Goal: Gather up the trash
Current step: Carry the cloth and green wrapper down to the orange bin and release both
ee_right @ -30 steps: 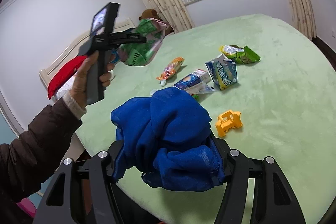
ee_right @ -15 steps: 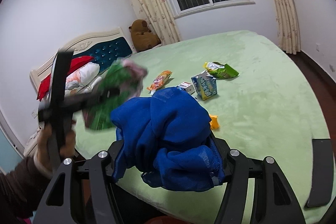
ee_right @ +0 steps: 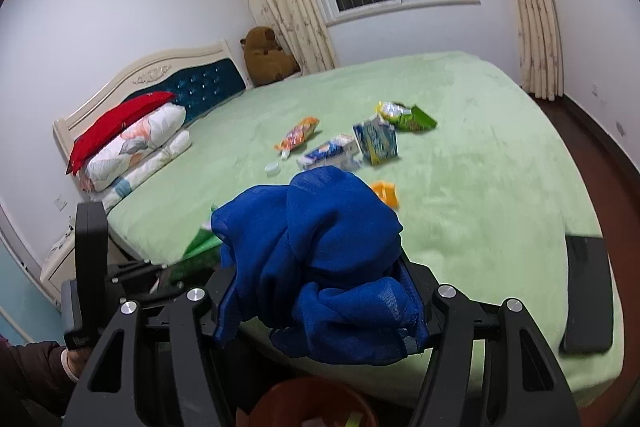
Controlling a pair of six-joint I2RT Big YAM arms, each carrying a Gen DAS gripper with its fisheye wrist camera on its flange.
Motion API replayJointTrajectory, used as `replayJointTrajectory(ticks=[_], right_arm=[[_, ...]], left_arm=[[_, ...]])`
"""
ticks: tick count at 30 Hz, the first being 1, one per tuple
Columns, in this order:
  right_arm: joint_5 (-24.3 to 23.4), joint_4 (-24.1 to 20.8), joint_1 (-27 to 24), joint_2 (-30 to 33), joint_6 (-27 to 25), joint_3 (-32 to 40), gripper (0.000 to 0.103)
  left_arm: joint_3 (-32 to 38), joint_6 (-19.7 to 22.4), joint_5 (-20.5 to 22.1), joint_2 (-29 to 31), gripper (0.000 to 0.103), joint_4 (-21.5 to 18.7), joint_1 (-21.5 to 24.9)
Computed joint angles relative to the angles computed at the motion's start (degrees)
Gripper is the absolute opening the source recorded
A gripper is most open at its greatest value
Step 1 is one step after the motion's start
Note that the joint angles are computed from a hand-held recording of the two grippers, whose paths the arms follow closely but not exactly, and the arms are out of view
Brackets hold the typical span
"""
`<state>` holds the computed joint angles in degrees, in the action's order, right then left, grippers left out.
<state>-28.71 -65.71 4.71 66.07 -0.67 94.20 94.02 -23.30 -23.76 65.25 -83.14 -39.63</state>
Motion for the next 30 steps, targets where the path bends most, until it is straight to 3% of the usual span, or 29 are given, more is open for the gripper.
replayJointTrajectory(ticks=[8, 12, 15, 21, 30], right_arm=[[0.2, -9.4, 0.0, -3.2, -5.0, -5.0, 0.062], [1.1, -12.5, 0.7, -5.1, -6.9, -9.2, 0.062], [2.1, -13.0, 0.9, -6.0, -7.0, -11.8, 0.062], [7.4, -14.1, 3.6, -6.4, -8.2, -15.5, 0.062], [14.0, -14.0, 8.2, -5.3, -10.1, -19.2, 0.062]], left_arm=[[-8.2, -5.2, 4.3, -2.9, 0.018, -4.9, -6.3], [-10.8, -6.4, 6.6, -3.2, 0.018, -6.9, -6.9], [-12.5, -7.0, 7.6, -3.1, 0.018, -7.6, -7.3], [-16.8, -6.0, 14.0, -2.1, 0.018, -8.2, -5.9], [-21.2, -2.6, 15.7, -0.1, 0.018, -7.3, -5.0]])
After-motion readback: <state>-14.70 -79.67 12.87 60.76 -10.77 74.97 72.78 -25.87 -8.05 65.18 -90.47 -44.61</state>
